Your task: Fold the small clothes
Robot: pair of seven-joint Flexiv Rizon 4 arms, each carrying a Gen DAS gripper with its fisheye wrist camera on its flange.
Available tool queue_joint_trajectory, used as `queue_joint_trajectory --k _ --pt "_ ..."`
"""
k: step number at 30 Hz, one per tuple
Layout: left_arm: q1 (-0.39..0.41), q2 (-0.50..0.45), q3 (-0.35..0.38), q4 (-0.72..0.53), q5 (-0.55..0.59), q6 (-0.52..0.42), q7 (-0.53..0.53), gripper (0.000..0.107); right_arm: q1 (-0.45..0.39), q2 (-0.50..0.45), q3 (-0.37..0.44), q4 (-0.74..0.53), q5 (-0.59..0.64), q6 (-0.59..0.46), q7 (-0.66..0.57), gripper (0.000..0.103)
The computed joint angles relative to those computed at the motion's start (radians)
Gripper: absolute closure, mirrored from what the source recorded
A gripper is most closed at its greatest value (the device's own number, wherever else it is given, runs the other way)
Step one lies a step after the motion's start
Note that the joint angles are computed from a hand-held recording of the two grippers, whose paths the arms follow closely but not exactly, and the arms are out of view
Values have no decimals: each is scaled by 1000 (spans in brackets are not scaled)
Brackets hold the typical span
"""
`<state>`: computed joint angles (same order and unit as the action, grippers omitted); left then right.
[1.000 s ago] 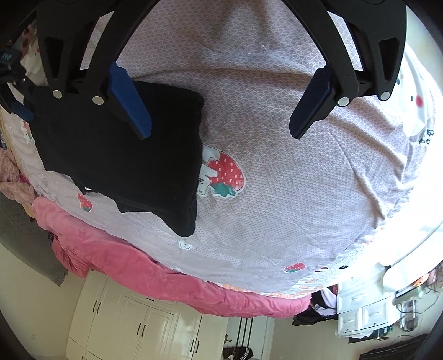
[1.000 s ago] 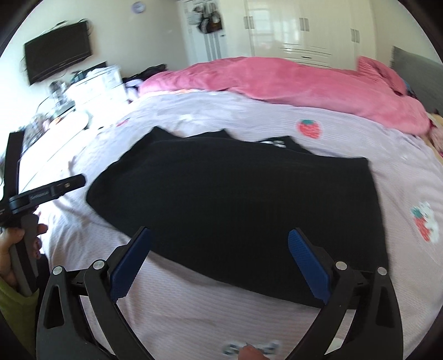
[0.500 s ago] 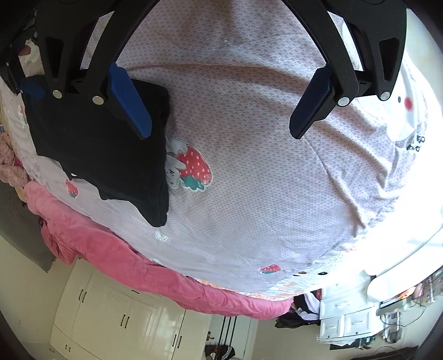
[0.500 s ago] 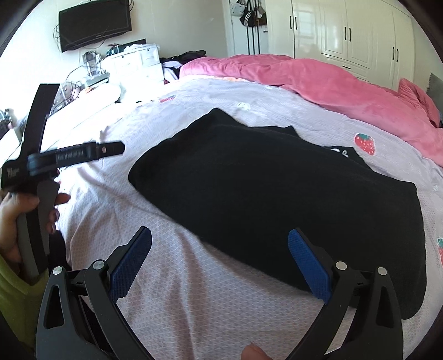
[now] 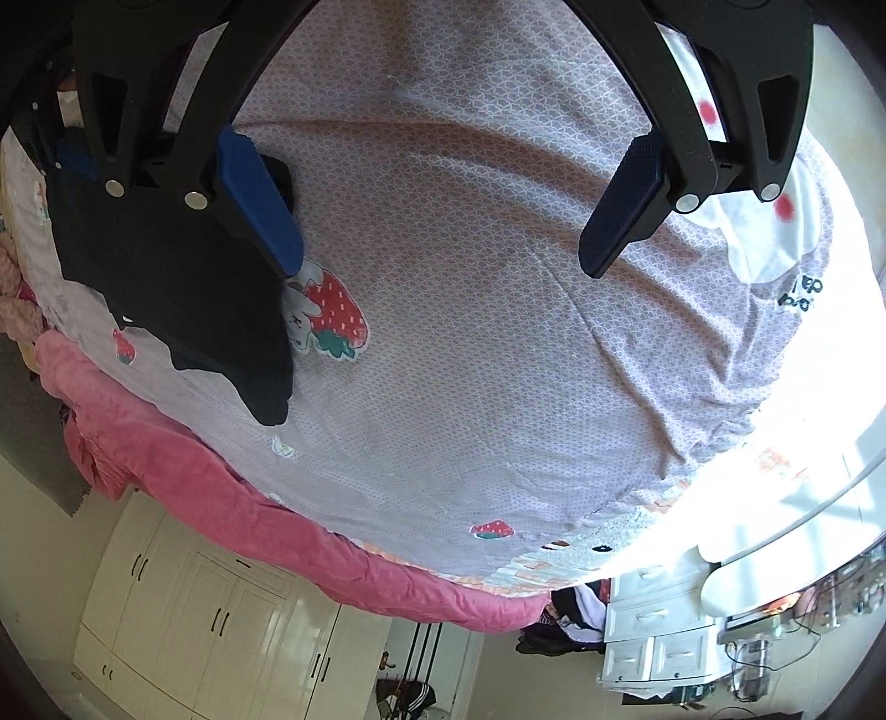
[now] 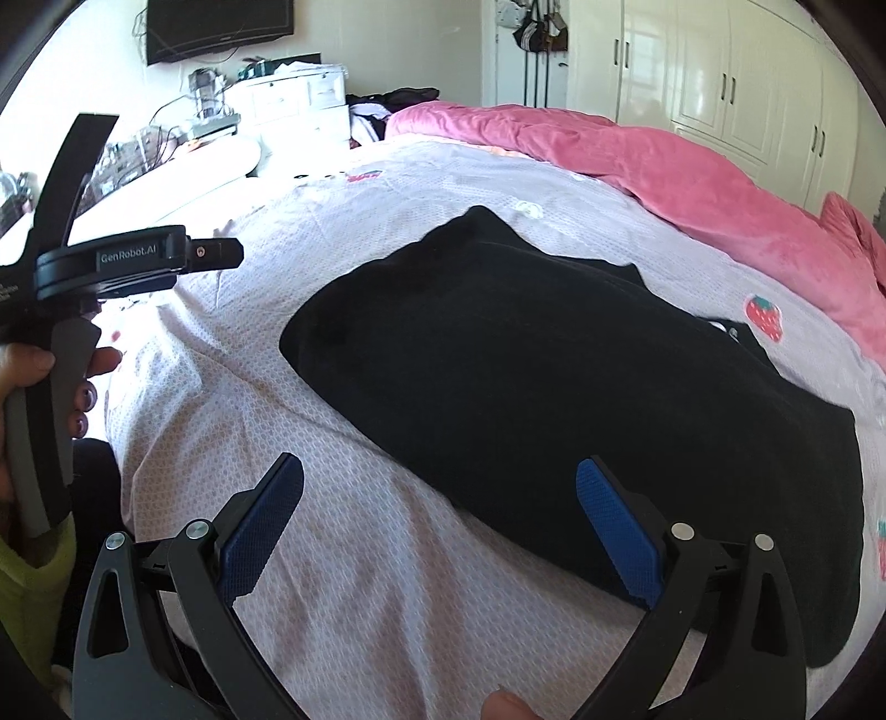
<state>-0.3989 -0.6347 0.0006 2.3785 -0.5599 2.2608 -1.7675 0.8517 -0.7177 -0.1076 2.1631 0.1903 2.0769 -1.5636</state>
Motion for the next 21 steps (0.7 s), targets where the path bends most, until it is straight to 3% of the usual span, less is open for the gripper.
queue_joint_trajectory --k 11,21 --pt "55 -13 -11 -33 67 -23 -33 13 101 -70 -107 -91 5 -74 -2 5" --pt "46 -27 0 -107 68 -88 -2 13 290 -171 -316 -133 64 -99 11 5"
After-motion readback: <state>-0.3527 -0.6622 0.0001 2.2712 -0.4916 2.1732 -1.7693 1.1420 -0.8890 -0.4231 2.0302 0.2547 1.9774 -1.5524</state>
